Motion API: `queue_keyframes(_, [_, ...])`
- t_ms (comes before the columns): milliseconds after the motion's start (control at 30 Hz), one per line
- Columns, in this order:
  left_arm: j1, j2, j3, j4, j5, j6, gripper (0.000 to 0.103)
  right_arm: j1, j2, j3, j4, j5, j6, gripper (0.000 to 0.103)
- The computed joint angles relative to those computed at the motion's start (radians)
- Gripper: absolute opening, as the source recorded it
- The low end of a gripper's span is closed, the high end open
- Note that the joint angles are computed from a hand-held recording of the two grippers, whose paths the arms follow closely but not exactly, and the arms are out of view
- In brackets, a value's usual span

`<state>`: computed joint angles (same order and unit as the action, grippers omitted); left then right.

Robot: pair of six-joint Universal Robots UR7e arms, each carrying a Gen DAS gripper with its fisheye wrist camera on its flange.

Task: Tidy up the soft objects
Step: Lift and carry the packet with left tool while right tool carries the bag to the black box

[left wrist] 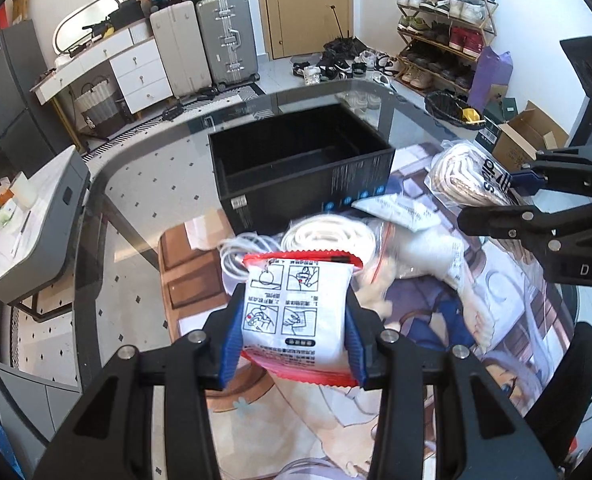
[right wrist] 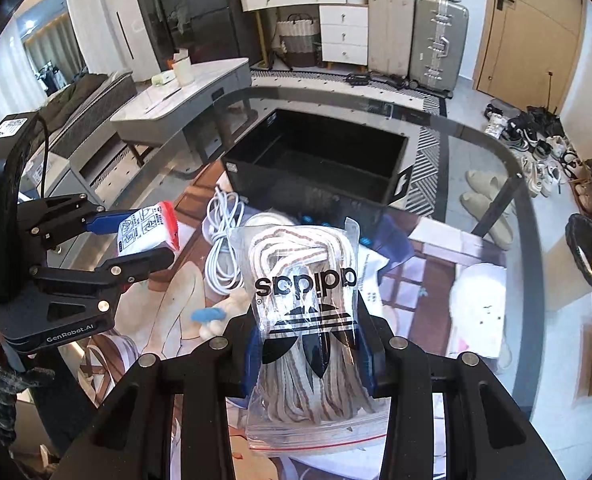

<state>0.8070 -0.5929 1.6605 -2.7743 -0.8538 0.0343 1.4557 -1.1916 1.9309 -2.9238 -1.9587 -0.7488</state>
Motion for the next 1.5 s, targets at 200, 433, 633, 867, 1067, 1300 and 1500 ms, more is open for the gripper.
queue_keyframes(200, [-0.012, 0.009, -0.031, 0.013, 0.006, 0.012, 0.042, 0.006, -0.011, -0.018, 0.014, 0.008, 0.011, 0.039])
queue_keyframes(433, [-0.02, 0.025, -0.077, 0.038, 0.016, 0.014, 0.042, 0.018, -0.001, -0.06, 0.035, 0.015, 0.021, 0.039])
queue_keyframes(633, [-0.015, 0.036, -0.127, 0.053, 0.017, 0.028, 0.042, 0.029, 0.015, -0.1, 0.051, 0.019, 0.035, 0.039])
queue_keyframes(867, [-0.003, 0.051, -0.189, 0.067, 0.014, 0.045, 0.042, 0.042, 0.043, -0.155, 0.073, 0.016, 0.047, 0.039])
queue_keyframes(1067, [0.009, 0.071, -0.245, 0.075, 0.014, 0.065, 0.042, 0.054, 0.075, -0.216, 0.095, 0.014, 0.062, 0.039])
queue_keyframes(1300, [0.025, 0.106, -0.327, 0.091, 0.012, 0.089, 0.042, 0.065, 0.126, -0.307, 0.134, 0.017, 0.079, 0.039])
queue_keyframes(1500, [0.041, 0.148, -0.409, 0.13, 0.006, 0.101, 0.042, 0.068, 0.172, -0.375, 0.17, 0.026, 0.099, 0.039])
